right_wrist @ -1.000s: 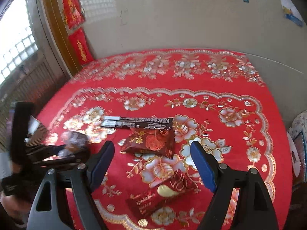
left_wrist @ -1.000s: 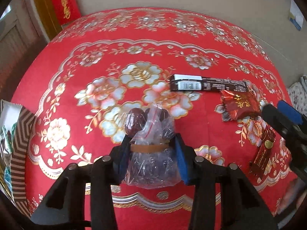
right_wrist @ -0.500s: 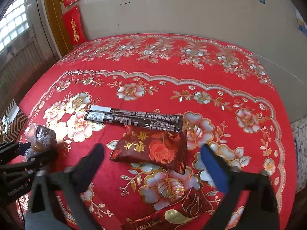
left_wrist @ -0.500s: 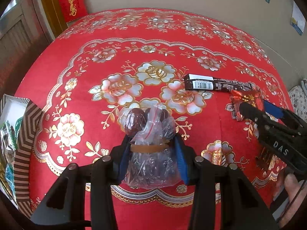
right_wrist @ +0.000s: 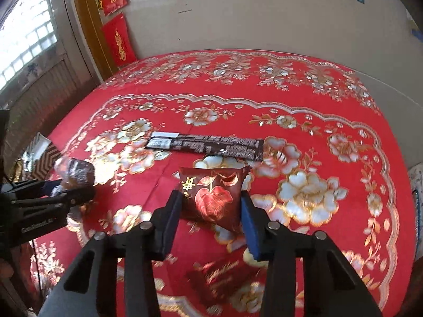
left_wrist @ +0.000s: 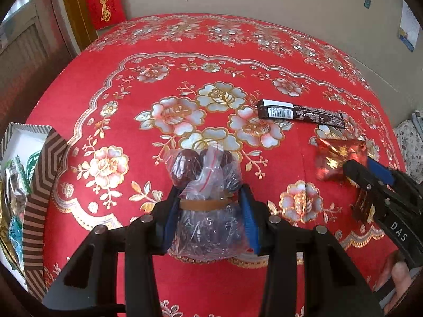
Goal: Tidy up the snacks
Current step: 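Carry the dates bag and red packet over the white box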
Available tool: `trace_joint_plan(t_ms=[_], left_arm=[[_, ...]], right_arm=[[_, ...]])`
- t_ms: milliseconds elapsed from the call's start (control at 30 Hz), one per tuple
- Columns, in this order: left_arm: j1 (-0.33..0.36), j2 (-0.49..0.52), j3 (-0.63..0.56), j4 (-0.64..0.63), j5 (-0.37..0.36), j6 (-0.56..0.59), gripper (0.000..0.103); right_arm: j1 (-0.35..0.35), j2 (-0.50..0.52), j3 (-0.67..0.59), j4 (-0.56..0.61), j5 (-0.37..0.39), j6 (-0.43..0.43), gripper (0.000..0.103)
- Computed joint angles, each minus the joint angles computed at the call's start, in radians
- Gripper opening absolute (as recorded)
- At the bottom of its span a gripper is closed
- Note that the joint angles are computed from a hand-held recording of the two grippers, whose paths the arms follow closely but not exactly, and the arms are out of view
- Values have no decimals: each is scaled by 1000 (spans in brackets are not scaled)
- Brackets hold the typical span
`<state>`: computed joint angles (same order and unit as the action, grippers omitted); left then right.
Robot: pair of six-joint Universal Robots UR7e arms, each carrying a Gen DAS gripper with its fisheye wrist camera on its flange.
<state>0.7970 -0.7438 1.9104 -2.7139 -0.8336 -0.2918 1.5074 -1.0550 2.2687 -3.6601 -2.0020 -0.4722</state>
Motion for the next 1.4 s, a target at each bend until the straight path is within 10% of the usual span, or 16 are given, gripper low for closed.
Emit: trace_joint_plan(t_ms=[233,333,400,700,833,1400], left_arm=[[-6,-31,36,-8,-3,-6,45],[-7,-38,41,-6,-3,-8,45],[-6,-41,42,-8,-1,-9,45],[2,-58,44,-23,4,-11,45],[6,-48,34,-13,5,-12,45],[-29,-89,114,-69,14,10,45]], right_arm=[[15,12,23,-14,-28,-5,29],[30,28,41,-131,-18,-99,83],[41,15,38,-118,31,-188,95],[42,49,-111,166,-12,-452,91],[-4,24,-143,308,58,-391,52],[81,22,88,-89,46,-206,39]])
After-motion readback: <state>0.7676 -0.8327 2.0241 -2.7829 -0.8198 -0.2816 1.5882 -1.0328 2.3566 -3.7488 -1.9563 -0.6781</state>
